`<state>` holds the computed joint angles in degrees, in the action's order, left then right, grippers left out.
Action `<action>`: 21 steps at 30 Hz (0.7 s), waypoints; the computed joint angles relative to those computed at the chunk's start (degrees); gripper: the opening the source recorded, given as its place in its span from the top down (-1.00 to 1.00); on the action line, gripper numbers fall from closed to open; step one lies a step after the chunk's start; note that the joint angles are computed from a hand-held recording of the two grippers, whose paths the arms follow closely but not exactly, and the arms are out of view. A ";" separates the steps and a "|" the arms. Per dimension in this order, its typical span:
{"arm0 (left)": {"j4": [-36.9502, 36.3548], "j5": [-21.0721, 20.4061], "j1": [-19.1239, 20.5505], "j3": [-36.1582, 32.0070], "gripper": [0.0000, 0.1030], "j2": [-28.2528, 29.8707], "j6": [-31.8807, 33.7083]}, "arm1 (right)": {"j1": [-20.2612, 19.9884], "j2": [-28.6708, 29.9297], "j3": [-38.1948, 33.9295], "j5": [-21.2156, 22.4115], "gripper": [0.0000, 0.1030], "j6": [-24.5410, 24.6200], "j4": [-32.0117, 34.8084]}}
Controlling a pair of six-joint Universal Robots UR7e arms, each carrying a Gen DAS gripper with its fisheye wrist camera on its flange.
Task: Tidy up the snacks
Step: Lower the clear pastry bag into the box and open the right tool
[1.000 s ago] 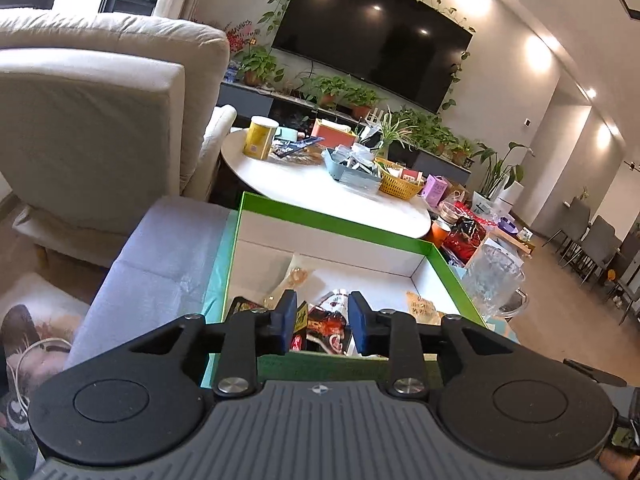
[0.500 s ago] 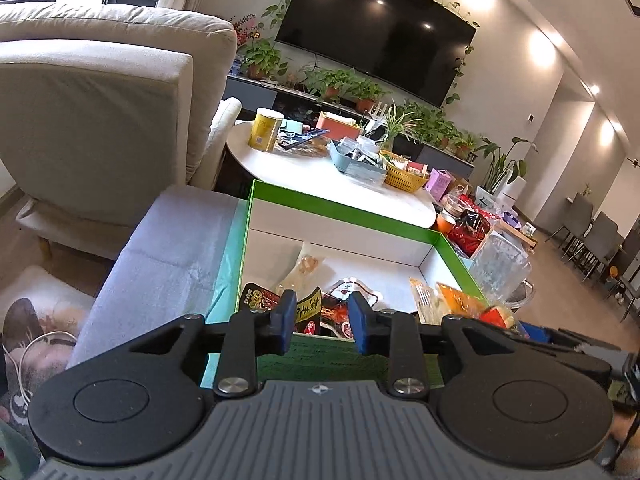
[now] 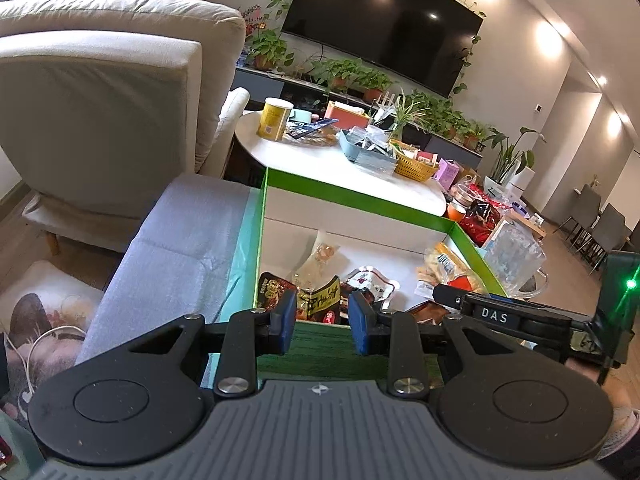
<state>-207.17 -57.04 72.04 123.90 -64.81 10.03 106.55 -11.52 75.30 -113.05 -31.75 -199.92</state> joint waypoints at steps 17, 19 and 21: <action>2.54 1.07 -0.85 3.73 0.46 -2.13 -3.48 | 0.06 -2.98 13.32 2.63 0.03 -4.71 -19.22; 3.01 1.42 -1.24 4.51 0.46 -2.48 -4.23 | 0.52 -4.01 15.77 1.48 0.02 -4.16 -20.84; 3.47 1.80 -1.85 5.50 0.46 -3.09 -4.63 | 0.47 -5.49 18.51 1.87 0.03 -3.22 -21.23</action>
